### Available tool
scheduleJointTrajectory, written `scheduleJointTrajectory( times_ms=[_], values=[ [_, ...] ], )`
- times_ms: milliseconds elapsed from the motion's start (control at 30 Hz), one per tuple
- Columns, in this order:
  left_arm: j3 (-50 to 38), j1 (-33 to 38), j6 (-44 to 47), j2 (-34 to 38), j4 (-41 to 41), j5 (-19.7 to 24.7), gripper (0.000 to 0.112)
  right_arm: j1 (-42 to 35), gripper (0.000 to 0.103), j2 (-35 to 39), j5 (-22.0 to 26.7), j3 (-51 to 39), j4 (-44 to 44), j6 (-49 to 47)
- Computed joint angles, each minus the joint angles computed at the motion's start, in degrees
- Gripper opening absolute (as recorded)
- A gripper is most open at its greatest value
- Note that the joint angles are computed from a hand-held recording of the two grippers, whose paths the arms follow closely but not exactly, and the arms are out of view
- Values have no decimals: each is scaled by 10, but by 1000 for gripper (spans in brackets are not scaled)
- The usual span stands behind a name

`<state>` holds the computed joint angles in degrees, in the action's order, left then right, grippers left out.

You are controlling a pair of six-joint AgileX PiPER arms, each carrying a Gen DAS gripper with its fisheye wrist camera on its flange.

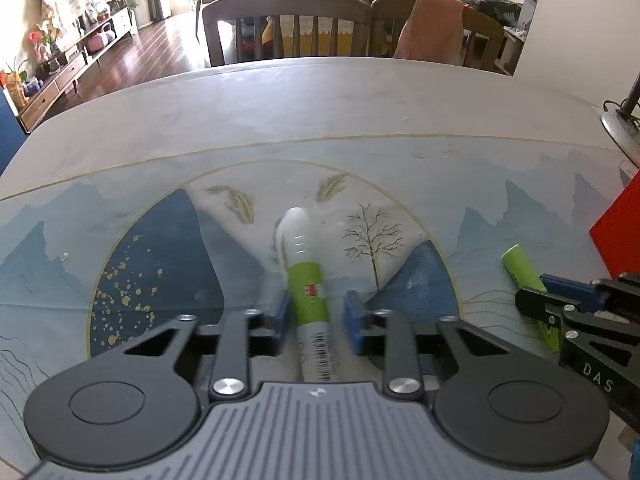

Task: Organize rigid objects
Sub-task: 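Grasp the white glue stick with left gripper while right grasps green marker, then carry glue stick and green marker into the red box and open both grippers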

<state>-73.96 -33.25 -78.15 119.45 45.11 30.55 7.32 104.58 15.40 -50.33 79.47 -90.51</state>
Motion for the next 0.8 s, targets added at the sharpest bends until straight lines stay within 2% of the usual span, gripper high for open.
scheduleJointTrajectory(
  times_ms=[67,367,533,800],
  values=[
    [7,4,1,-6,-8,-14,18,-2,15,-5,3,3,-21,35],
    [60,-15,-37,-50,-3,-39,17,-14,15,-78,40,43,-100,164],
    [104,-42,-71,-103,7,-41,17,-14,15,-157,55,89,-148,222],
    [166,-91,-108,-199,12,-35,17,-18,15,-298,91,132,-319,425]
  ],
)
